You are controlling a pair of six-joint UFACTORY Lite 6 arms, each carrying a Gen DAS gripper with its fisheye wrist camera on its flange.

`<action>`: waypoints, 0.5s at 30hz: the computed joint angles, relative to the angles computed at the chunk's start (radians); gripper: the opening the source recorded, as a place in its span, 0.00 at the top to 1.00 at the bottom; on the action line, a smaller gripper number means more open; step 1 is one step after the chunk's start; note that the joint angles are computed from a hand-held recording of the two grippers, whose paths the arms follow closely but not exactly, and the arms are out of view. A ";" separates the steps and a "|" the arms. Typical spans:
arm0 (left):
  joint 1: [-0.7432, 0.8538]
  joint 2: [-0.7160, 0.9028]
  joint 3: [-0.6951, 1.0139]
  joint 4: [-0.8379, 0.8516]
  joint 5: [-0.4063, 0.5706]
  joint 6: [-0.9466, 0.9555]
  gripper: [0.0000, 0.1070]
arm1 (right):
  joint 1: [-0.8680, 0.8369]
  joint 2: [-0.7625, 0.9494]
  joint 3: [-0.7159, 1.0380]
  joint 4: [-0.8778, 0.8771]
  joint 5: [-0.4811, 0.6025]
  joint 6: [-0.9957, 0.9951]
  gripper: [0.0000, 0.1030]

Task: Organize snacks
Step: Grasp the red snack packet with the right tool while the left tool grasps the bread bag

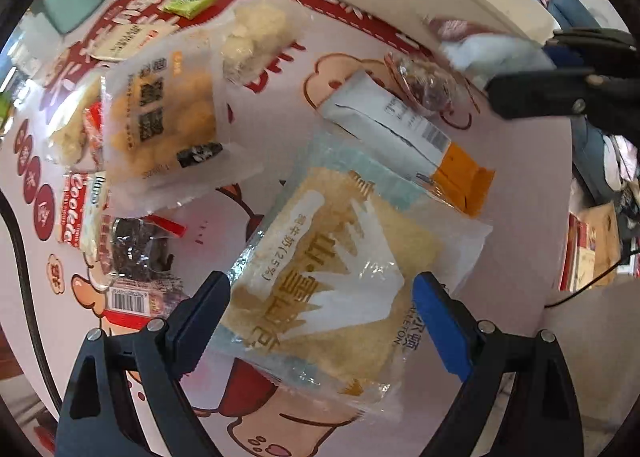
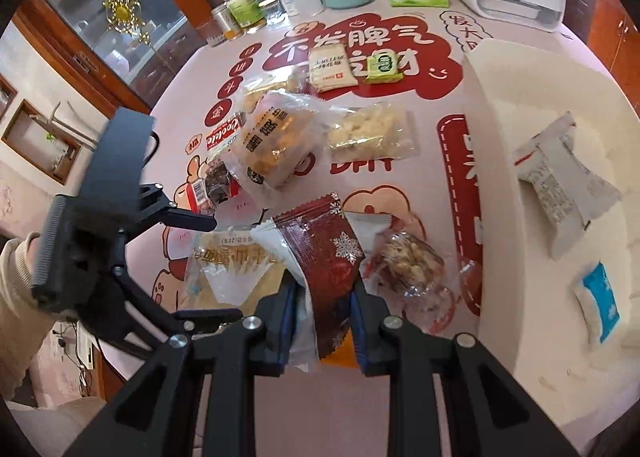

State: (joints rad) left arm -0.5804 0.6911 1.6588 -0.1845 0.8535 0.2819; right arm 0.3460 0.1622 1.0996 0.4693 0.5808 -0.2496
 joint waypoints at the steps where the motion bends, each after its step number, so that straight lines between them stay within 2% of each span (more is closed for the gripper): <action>1: 0.005 0.006 0.012 -0.021 0.012 0.020 0.14 | -0.004 -0.005 -0.002 0.005 0.002 -0.002 0.76; 9: -0.011 -0.006 0.040 -0.096 0.079 0.174 0.14 | -0.007 -0.070 -0.037 -0.008 0.010 0.010 0.76; 13: -0.099 -0.018 -0.022 0.103 0.001 0.074 0.14 | -0.007 -0.090 -0.053 -0.008 0.007 0.014 0.76; 15: -0.136 -0.019 -0.047 0.204 -0.044 0.006 0.06 | -0.005 -0.096 -0.062 -0.019 0.001 0.027 0.76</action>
State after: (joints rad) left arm -0.7163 0.6722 1.6121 0.0193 0.8092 0.2879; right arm 0.3412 0.0665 1.0372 0.4507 0.5814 -0.2229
